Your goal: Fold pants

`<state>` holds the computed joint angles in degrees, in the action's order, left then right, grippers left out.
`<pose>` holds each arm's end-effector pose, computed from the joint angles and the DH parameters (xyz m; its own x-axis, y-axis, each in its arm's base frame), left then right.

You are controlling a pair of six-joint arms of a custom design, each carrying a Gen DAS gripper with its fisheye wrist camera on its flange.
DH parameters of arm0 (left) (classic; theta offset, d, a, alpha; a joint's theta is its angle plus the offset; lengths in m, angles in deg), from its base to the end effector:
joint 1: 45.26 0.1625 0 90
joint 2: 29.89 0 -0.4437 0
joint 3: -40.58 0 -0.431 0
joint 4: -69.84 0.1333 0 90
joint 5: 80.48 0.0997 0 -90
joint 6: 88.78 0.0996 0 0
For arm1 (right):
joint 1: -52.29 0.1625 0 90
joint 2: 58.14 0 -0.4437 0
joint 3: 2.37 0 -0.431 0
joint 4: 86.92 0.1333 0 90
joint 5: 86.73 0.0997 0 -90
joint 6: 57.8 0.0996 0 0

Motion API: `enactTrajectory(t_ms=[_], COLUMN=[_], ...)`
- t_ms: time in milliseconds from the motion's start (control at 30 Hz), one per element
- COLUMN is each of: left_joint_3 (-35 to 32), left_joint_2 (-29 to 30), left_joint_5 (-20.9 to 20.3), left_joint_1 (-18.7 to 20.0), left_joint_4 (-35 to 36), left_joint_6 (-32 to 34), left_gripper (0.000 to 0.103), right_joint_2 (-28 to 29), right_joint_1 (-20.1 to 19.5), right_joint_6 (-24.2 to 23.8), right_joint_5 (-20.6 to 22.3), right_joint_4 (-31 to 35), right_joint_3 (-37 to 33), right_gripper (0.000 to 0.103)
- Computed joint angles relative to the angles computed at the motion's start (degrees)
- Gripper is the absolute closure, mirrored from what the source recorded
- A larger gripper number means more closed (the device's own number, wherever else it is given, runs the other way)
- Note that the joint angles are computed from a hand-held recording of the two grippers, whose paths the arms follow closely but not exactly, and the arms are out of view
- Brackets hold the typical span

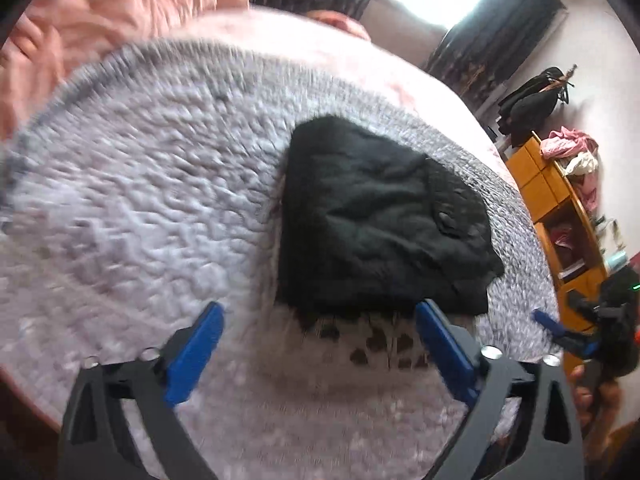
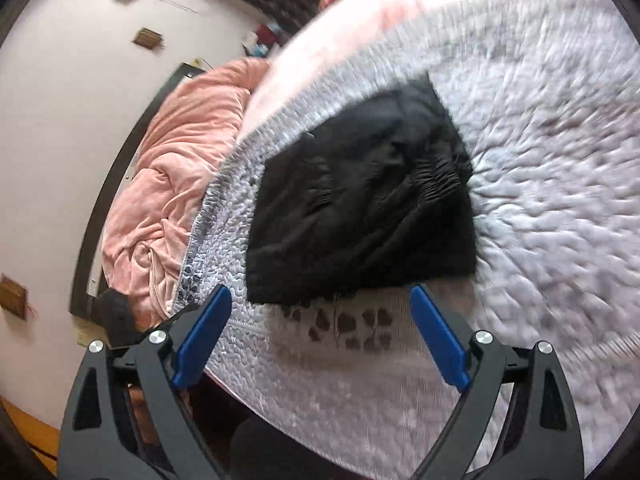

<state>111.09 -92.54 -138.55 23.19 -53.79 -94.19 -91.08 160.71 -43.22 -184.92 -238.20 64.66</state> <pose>-0.1052 -0.7727 0.4649 -0.9011 0.0185 -0.4332 0.2469 0.8431 -0.4777 0.3857 -0.7812 0.1201 -0.9995 -0.0305 0.0076 -0.0304 0.8799 -0.4741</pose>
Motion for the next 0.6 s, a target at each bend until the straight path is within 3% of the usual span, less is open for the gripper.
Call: enactTrajectory(t_ms=[133,267,333,500,600], left_joint_3=[14.1,21.4,24.8,29.0,30.3], left_joint_2=[-10.4,-17.2,-21.1,-28.4,-31.8], left_joint_5=[10.5,15.6,17.3,25.4,27.9], left_joint_1=[-6.7,-12.0,-14.9,-23.1,-28.5], left_joint_4=[-6.8,-9.0,-8.4,-0.4,7.9], left_joint_6=[2.5,2.1,-0.6,-7.2,-12.6], left_gripper=[0.004,0.004,0.004,0.004,0.004], right_joint_2=[-6.5,-10.2,-11.7,-13.6,-14.2], right_joint_1=[6.5,12.0,14.6,20.7,24.6], right_joint_6=[-3.4,-4.9,-3.4,4.8,7.1], right_joint_5=[-11.5,-22.1,-26.9,-39.9,-44.3], right_joint_4=[-9.3,-13.4,-13.9,-7.1,-2.6], right_joint_3=[11.7,18.1,20.7,22.3,22.1], right_gripper=[0.008,0.004,0.004,0.003,0.003])
